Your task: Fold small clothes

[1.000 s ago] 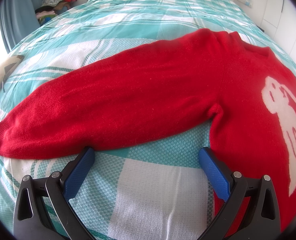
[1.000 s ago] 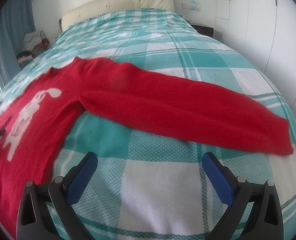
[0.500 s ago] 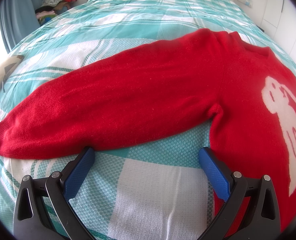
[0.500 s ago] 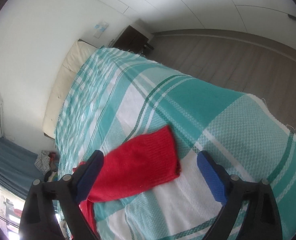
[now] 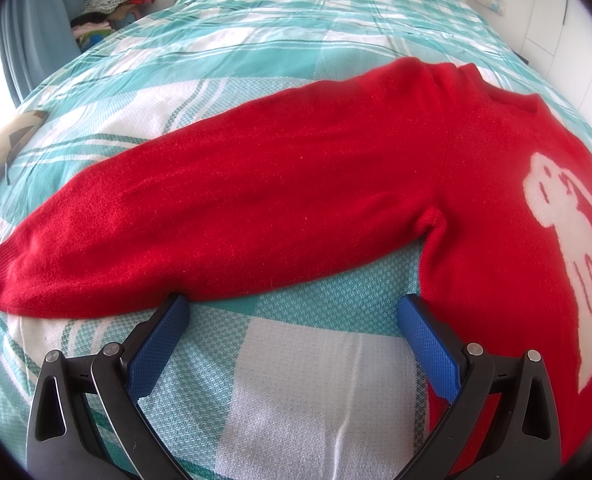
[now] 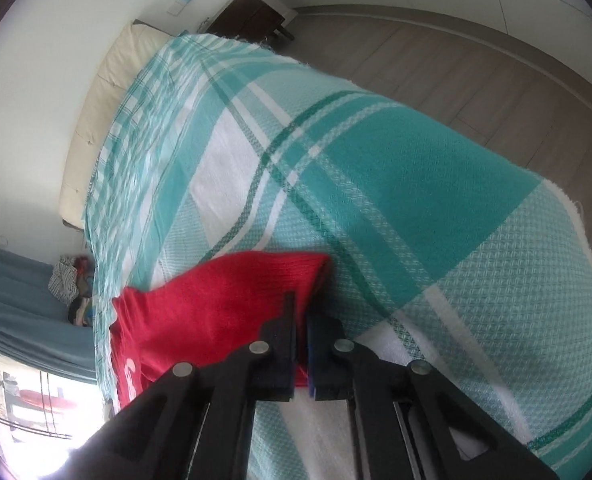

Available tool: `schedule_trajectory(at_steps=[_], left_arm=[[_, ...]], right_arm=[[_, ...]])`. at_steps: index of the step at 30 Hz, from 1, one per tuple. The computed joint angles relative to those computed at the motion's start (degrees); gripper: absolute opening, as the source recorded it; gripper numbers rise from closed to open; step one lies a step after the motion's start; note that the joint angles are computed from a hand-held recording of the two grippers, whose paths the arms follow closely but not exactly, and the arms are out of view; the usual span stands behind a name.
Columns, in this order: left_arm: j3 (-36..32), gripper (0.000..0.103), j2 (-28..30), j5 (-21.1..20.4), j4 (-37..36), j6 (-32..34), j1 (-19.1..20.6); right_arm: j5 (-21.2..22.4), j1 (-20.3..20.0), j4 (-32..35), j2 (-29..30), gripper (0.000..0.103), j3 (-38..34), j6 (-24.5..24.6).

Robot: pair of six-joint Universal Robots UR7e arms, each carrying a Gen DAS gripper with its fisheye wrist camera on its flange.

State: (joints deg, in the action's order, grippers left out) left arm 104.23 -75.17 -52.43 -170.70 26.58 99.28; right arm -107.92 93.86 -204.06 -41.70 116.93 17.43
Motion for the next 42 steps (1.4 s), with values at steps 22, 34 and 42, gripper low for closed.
schedule_trajectory(at_steps=[22,34,42], left_arm=[[-0.31,0.103,0.14,-0.14,0.03,-0.30,-0.06],[-0.32,0.103,0.15,0.02,-0.07,-0.16,-0.09],[-0.38,0.103,0.28,0.12,-0.35,-0.20,-0.13]], right_arm=[[13.03,26.01,61.66,50.07,0.007,-88.39,-13.58],[19.89,21.41,59.59,50.28,0.060,-81.18,-7.35],[13.69,20.91,53.22,44.56,0.060,-66.51,-12.68]])
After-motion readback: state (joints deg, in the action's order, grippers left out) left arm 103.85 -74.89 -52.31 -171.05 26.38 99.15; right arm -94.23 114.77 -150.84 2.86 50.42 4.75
